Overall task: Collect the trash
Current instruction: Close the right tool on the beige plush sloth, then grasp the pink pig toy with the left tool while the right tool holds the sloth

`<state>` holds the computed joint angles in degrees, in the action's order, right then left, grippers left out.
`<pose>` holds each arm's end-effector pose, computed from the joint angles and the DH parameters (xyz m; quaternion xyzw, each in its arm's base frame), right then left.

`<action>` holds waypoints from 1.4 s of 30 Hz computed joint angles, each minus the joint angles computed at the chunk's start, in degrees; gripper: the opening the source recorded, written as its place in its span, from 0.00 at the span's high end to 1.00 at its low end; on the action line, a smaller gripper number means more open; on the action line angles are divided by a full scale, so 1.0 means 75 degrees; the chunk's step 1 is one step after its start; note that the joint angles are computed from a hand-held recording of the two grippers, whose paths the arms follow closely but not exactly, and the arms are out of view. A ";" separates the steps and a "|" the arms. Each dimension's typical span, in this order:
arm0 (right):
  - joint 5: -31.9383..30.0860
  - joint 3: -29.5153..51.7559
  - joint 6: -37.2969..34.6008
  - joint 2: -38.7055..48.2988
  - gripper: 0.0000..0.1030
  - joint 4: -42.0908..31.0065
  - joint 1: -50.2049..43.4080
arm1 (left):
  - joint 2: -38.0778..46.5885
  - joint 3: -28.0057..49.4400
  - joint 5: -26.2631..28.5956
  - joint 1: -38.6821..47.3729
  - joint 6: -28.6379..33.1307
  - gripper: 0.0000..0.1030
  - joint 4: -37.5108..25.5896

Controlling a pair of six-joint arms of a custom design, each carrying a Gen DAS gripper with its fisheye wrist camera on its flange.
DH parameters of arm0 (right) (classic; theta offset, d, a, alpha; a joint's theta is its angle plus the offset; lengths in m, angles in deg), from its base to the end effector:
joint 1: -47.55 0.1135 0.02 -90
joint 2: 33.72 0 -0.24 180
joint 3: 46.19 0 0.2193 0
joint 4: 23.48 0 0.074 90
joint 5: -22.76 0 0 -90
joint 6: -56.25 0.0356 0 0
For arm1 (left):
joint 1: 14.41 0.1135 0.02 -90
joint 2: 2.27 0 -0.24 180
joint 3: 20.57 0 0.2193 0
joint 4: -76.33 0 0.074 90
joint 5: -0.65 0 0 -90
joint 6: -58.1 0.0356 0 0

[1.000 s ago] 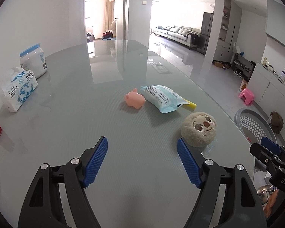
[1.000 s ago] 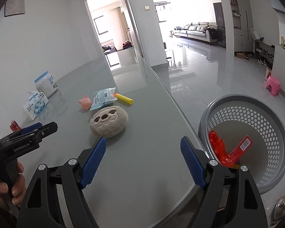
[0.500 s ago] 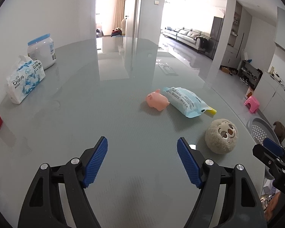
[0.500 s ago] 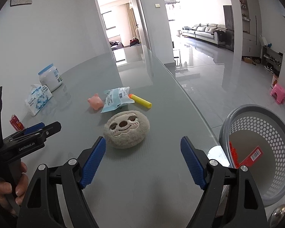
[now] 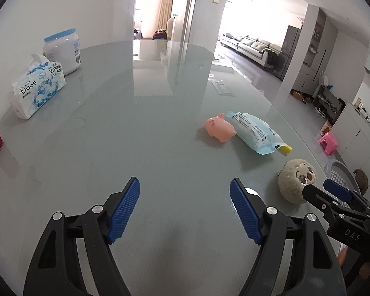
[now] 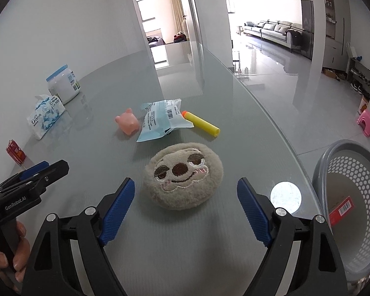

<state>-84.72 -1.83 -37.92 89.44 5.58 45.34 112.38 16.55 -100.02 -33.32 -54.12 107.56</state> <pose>0.2639 0.0005 0.0169 -0.0682 0.9270 0.1235 0.3476 0.2318 -0.0724 0.0387 -0.0613 0.9228 -0.0494 0.3773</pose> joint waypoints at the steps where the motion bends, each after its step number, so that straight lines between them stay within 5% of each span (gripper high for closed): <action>1: 0.0039 0.0135 0.0011 0.0052 0.19 -0.0161 0.0056 | -0.0006 -0.0014 0.0025 0.0026 -0.0002 0.28 0.0017; 23: 0.0660 0.1221 0.0290 0.0553 0.20 -0.0655 0.0805 | 0.0056 0.0032 0.0082 0.0108 0.0009 0.28 -0.0046; 27: 0.0634 0.1226 0.0225 0.0592 0.35 -0.0598 0.0799 | 0.0052 0.0035 0.0075 0.0114 0.0022 0.28 -0.0052; 42: -0.0363 -0.0288 -0.0009 -0.0242 0.39 0.0581 -0.0078 | 0.0266 0.0171 -0.0096 -0.0002 -0.0013 0.28 -0.0077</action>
<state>-87.44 -3.99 -37.99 87.62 9.93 44.75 114.37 17.83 -100.73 -33.34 -54.22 106.98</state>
